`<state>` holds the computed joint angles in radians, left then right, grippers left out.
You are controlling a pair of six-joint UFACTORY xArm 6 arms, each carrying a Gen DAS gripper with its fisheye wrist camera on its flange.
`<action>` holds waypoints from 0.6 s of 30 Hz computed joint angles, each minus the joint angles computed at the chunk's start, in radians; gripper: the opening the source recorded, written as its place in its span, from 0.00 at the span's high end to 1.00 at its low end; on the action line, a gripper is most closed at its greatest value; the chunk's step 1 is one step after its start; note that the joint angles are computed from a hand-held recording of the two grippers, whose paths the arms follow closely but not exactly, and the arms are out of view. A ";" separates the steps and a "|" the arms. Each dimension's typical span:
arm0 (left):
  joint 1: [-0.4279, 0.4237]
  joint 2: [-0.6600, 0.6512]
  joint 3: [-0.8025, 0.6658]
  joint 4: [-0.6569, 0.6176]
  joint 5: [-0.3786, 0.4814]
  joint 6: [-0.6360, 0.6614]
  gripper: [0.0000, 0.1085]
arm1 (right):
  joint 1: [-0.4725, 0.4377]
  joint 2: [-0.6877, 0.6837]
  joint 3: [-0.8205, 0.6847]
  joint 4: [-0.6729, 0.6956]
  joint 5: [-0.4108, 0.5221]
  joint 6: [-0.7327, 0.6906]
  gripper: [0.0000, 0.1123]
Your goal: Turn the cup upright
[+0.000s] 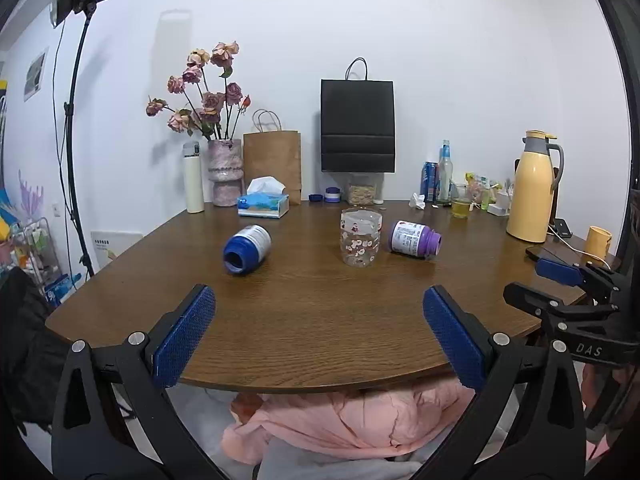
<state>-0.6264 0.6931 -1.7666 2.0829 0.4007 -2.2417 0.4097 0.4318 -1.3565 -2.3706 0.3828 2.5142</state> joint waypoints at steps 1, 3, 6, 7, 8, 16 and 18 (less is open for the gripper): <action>0.000 -0.003 0.004 0.006 0.001 -0.008 0.05 | 0.001 -0.002 0.000 -0.010 0.001 0.013 0.29; -0.001 -0.008 0.013 0.012 0.010 -0.019 0.05 | 0.009 -0.006 0.007 -0.018 0.014 0.029 0.29; -0.001 -0.010 0.015 0.018 0.013 -0.032 0.05 | 0.016 0.012 -0.010 -0.006 -0.001 0.007 0.29; -0.001 -0.011 0.018 0.015 0.017 -0.030 0.05 | 0.016 0.014 -0.012 -0.018 -0.003 0.015 0.29; -0.002 -0.010 0.015 0.010 0.018 -0.026 0.05 | 0.016 0.014 -0.012 -0.018 -0.003 0.015 0.29; -0.004 -0.006 0.010 -0.001 0.018 -0.015 0.05 | 0.028 0.010 -0.005 -0.044 0.020 0.025 0.29; -0.006 -0.005 0.010 -0.008 0.022 -0.008 0.05 | 0.030 0.009 -0.002 -0.034 0.021 0.019 0.29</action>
